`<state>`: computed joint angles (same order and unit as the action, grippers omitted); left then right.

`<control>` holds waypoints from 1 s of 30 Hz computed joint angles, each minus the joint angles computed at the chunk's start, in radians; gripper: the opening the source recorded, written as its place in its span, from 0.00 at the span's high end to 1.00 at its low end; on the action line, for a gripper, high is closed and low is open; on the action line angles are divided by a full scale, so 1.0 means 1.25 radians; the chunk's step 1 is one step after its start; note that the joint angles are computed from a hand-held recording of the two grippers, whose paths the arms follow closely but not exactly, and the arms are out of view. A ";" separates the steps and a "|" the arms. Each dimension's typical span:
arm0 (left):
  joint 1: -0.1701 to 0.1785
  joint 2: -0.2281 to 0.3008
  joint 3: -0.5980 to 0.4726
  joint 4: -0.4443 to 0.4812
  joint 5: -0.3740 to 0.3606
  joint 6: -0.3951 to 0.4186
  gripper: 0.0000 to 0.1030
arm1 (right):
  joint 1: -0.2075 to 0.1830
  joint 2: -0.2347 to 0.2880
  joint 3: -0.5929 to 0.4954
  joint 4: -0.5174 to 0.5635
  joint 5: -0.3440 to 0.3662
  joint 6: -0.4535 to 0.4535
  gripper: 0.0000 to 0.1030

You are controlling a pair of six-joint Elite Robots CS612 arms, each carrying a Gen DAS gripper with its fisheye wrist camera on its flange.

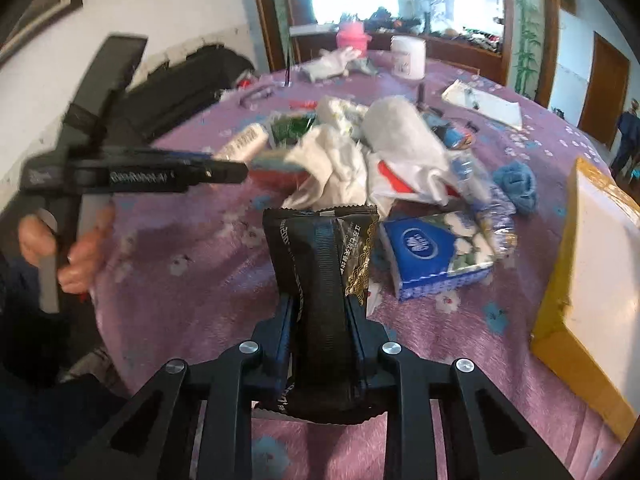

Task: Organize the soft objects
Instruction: 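Carry both packs into the yellow-rimmed tray and open both grippers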

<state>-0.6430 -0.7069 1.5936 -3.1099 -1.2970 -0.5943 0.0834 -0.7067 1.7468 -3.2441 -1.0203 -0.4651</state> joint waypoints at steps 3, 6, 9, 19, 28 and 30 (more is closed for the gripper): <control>-0.006 0.001 -0.006 -0.018 -0.002 0.017 0.50 | -0.024 -0.001 0.016 -0.083 0.073 0.057 0.74; -0.013 0.003 -0.016 -0.025 -0.006 0.035 0.50 | -0.033 0.002 0.018 -0.128 0.081 0.111 0.74; -0.019 0.007 -0.031 -0.020 -0.013 0.050 0.50 | -0.036 0.005 0.013 -0.135 0.071 0.143 0.74; -0.046 0.034 -0.116 0.006 -0.040 0.124 0.50 | -0.075 0.009 0.015 -0.243 0.051 0.298 0.74; -0.058 0.091 -0.273 0.083 -0.078 0.182 0.50 | -0.113 0.005 -0.021 -0.295 -0.019 0.456 0.74; -0.056 0.109 -0.320 0.102 -0.089 0.191 0.50 | -0.118 0.006 -0.042 -0.293 -0.038 0.496 0.74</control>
